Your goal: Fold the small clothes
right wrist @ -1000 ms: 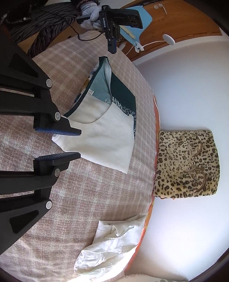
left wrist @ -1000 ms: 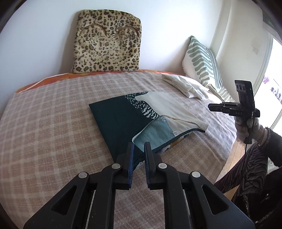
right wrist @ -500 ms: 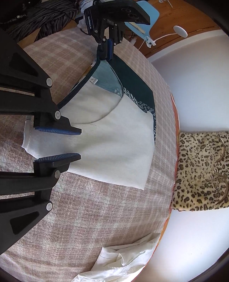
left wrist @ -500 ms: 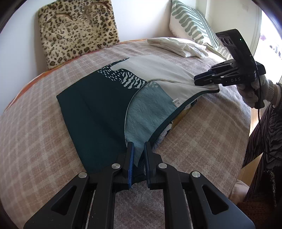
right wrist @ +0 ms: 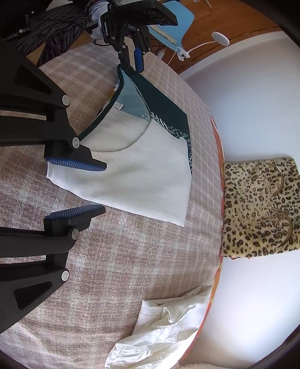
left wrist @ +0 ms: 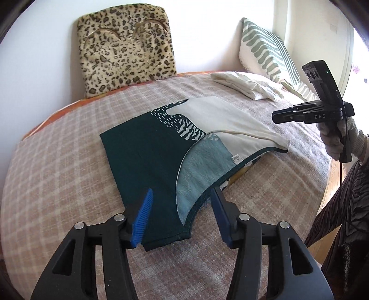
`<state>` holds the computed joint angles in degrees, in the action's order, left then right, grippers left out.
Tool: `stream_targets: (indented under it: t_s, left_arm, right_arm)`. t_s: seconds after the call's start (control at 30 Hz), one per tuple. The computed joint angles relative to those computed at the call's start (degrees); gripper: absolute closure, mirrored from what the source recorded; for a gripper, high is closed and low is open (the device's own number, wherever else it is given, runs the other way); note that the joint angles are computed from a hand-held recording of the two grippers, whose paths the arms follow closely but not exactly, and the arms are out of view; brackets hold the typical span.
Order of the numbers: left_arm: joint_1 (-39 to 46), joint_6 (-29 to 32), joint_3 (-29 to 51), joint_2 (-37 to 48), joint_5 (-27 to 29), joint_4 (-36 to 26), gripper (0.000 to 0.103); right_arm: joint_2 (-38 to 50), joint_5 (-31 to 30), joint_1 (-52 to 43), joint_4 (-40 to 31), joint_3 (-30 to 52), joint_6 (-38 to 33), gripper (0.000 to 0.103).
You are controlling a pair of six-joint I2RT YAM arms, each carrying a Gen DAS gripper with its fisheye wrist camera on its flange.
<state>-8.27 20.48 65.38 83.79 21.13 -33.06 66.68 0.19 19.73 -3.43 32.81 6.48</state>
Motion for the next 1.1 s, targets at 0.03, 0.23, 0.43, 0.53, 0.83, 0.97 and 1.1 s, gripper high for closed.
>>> stream_targets:
  t_s: [0.03,0.23,0.43,0.53,0.83,0.97,1.1]
  left_arm:
    - [0.16,-1.63,0.89,0.52,-0.24,-0.11,0.044]
    - [0.08,-9.81,4.69,2.71,-3.92,-2.38,0.031]
    - [-0.85,-11.78,3.47,1.46,-7.39,-1.57,0.031]
    - [-0.5,-12.57,3.59,1.46,-7.24,-1.98,0.031]
    - [3.73,-15.06,2.3,0.34,-1.18,-0.04,0.031]
    - [7.91,-17.31,3.47,1.33,4.32,-1.49,0.031]
    - [13.28,-22.03,4.85,4.39,12.61,-4.07,0.031]
  right_arm:
    - [-0.02,-0.68,-0.63,0.68,0.04,0.98,0.068]
    - [2.91,-6.81,-6.11,3.82,1.14,5.29,0.06]
    - [4.02,-5.09,-6.46,6.53,1.57,6.24,0.032]
    - [4.78,-4.06,-5.89,7.34,2.77,5.96,0.025]
    - [9.43,-3.84,-6.09,9.5,7.63,8.64,0.019]
    - [12.65,-6.31,-8.12,11.16,9.5,11.44,0.019]
    - [15.07,-9.02,-9.89,11.81,11.57,13.35,0.019]
